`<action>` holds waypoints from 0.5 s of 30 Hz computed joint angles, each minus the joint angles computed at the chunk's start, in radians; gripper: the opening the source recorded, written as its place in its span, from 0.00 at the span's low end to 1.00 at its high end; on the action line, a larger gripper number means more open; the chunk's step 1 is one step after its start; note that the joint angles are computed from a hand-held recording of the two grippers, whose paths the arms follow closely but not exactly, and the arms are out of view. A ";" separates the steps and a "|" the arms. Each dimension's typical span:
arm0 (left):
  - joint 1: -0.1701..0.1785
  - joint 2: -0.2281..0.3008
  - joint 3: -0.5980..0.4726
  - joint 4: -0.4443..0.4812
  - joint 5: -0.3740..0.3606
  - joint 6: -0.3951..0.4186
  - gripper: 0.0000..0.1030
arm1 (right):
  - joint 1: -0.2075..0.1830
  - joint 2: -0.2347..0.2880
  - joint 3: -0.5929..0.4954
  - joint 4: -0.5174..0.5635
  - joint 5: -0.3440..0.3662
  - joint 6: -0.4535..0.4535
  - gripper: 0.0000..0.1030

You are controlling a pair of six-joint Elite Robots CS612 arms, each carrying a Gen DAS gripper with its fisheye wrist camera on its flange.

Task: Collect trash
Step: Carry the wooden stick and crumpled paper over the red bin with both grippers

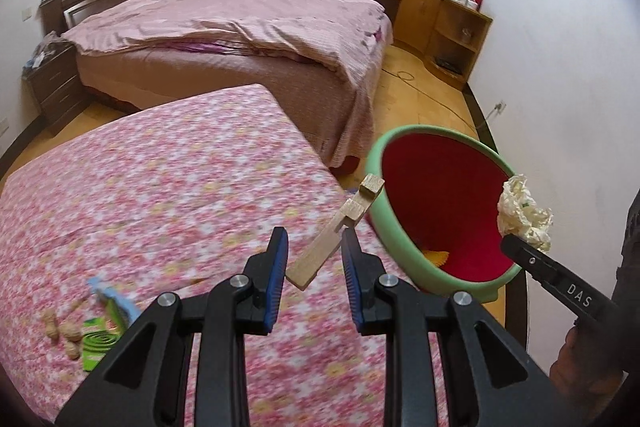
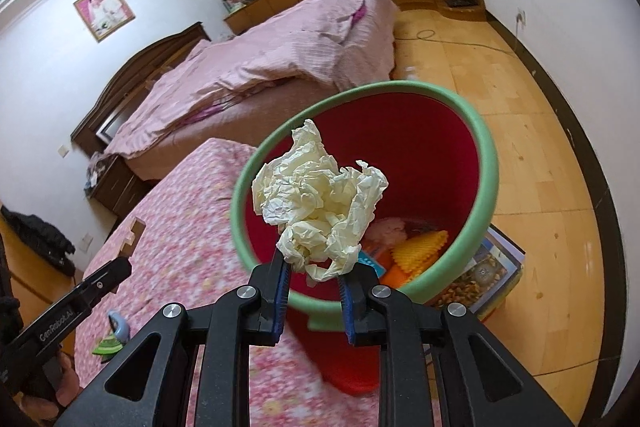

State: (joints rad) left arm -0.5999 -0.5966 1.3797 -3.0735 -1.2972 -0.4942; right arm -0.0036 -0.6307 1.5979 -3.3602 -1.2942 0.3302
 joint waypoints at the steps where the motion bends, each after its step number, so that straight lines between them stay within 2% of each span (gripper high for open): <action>1: 0.000 0.006 -0.011 0.006 -0.005 0.005 0.26 | -0.003 0.002 0.000 0.000 0.001 0.004 0.25; 15: -0.006 0.079 -0.150 0.085 -0.063 0.051 0.26 | -0.026 0.019 -0.017 -0.001 0.015 0.024 0.39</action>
State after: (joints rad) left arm -0.6059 -0.5173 1.2296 -2.9885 -1.3603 -0.4430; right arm -0.0296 -0.6113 1.5807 -3.3607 -1.2787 0.3544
